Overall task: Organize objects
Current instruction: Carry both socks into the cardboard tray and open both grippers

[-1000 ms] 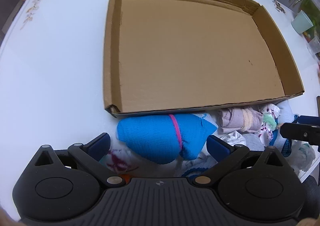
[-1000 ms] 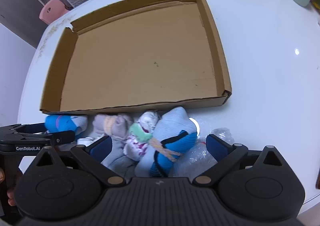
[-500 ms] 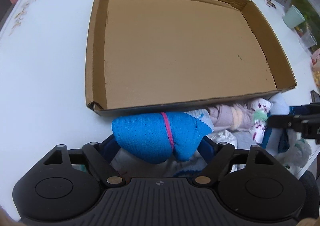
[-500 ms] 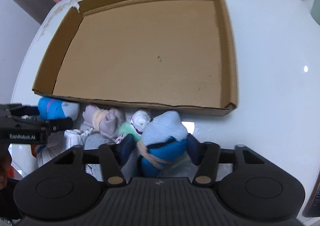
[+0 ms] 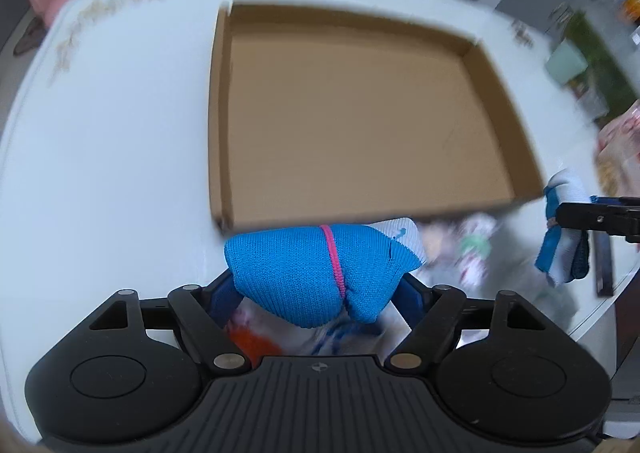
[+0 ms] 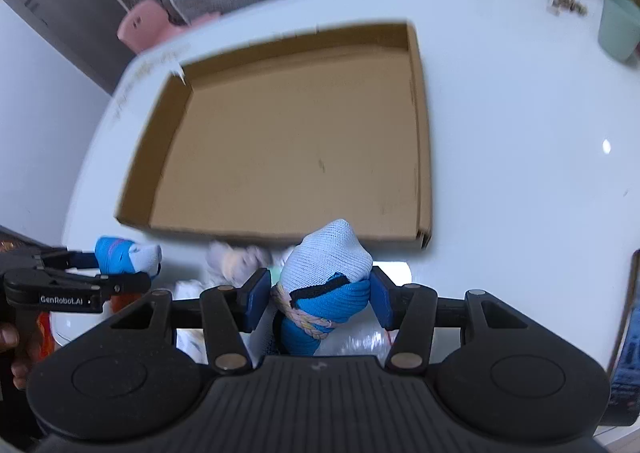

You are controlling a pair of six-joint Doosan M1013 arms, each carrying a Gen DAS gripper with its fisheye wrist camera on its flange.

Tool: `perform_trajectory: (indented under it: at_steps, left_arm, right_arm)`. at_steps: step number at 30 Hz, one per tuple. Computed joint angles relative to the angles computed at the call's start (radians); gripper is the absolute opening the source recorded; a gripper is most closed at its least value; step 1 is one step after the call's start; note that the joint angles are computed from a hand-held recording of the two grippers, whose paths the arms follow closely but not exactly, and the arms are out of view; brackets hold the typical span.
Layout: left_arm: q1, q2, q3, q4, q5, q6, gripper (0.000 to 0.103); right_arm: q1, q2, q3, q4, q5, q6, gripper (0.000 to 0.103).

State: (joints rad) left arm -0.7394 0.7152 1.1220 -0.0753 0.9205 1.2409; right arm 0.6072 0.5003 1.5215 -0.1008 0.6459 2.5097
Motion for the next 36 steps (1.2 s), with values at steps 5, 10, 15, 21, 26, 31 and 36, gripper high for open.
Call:
perform_trajectory:
  at_steps: [5, 10, 15, 21, 26, 31, 36]
  left_arm:
    - [0.012, 0.045, -0.113, 0.045, -0.087, -0.011, 0.082]
    - [0.029, 0.154, -0.289, 0.098, -0.033, -0.048, 0.082]
    - [0.034, 0.208, -0.360, 0.165, -0.014, 0.011, 0.082]
    - [0.038, 0.253, -0.399, 0.238, -0.011, 0.106, 0.082]
    - [0.044, 0.270, -0.404, 0.256, -0.039, 0.138, 0.082]
    - [0.035, 0.275, -0.405, 0.295, -0.048, 0.167, 0.082]
    - [0.025, 0.252, -0.355, 0.356, -0.071, 0.221, 0.082]
  right_arm:
    - [-0.017, -0.012, -0.022, -0.060, -0.045, 0.034, 0.049]
    - [-0.040, 0.039, -0.126, -0.090, -0.038, 0.012, 0.049]
    - [-0.064, 0.135, -0.262, -0.093, 0.016, -0.029, 0.049]
    - [-0.082, 0.231, -0.388, -0.114, 0.098, -0.041, 0.049]
    - [-0.091, 0.278, -0.446, -0.115, 0.131, -0.070, 0.049]
    - [-0.092, 0.321, -0.498, -0.080, 0.159, -0.134, 0.049]
    - [-0.082, 0.336, -0.512, -0.066, 0.157, -0.166, 0.049]
